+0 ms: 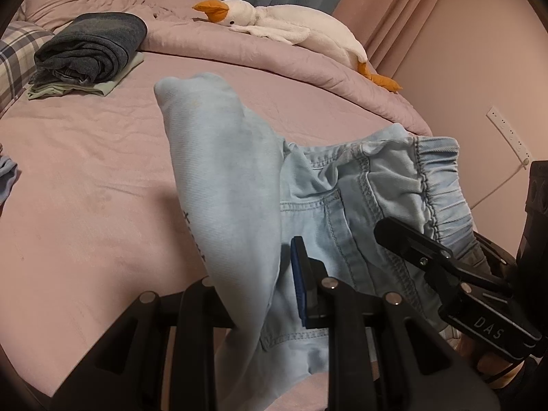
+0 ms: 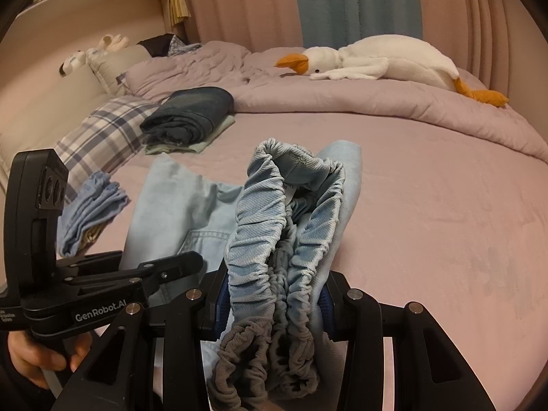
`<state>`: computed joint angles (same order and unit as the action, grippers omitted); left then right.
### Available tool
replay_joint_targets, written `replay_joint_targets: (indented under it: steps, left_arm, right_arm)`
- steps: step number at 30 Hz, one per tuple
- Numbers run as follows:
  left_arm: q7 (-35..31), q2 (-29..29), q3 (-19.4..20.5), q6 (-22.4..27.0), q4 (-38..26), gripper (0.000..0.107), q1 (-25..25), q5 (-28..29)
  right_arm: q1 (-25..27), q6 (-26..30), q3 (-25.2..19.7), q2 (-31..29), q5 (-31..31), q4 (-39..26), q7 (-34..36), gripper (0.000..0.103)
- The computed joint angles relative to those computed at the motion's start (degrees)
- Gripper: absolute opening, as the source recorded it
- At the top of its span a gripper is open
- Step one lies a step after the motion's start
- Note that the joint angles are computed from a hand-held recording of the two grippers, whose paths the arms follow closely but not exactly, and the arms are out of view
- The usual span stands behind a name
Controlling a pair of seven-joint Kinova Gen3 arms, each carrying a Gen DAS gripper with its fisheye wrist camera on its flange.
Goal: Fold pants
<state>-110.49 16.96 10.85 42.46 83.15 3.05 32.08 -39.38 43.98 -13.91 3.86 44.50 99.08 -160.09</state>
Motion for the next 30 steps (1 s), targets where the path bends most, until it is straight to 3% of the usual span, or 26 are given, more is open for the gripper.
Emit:
replay_joint_targets:
  steps: [30]
  left_arm:
    - [2.38,5.2,0.26,0.83,-6.93,0.021,0.26,-4.62]
  right_arm:
    - [-0.52,-1.96,4.08,4.61,-2.8,-5.57,6.14,0.044]
